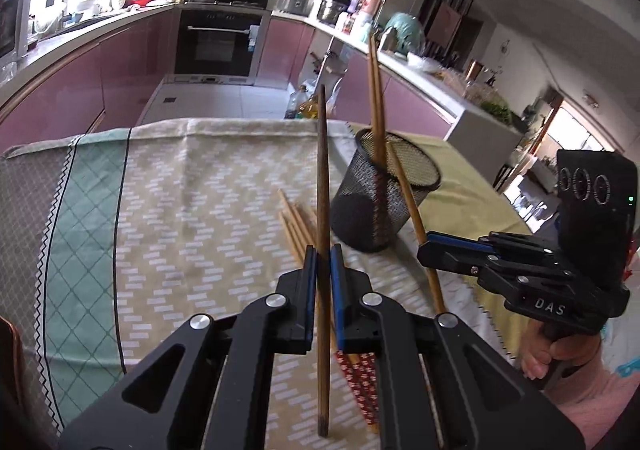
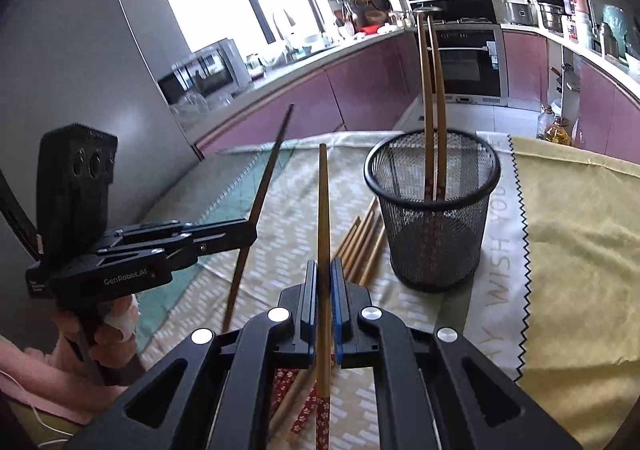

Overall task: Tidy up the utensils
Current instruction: 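Lift both chopsticks upright and carry them above the mesh holder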

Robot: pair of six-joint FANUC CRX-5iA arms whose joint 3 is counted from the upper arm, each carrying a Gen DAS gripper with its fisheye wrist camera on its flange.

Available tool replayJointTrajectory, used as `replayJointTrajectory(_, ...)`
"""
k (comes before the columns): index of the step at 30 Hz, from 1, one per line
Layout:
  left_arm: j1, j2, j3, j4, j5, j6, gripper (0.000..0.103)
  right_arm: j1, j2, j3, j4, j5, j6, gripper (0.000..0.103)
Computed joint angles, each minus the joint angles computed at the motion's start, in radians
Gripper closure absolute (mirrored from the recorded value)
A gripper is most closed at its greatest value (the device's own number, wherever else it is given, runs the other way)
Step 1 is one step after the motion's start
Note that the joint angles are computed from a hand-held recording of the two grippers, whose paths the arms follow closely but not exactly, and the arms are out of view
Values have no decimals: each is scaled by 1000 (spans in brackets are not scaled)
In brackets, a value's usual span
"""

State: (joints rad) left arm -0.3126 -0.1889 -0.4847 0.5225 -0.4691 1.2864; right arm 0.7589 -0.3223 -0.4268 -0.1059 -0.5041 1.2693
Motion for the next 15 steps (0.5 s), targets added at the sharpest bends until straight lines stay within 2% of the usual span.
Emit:
replayJointTrajectory(10, -7, -57, -43, 185, 42, -175, 95, -13, -61, -25, 45, 62, -24, 97)
replayJointTrajectory(15, -19, -71, -45, 243, 72, -233, 95, -29, -77, -19, 52, 83, -12, 97)
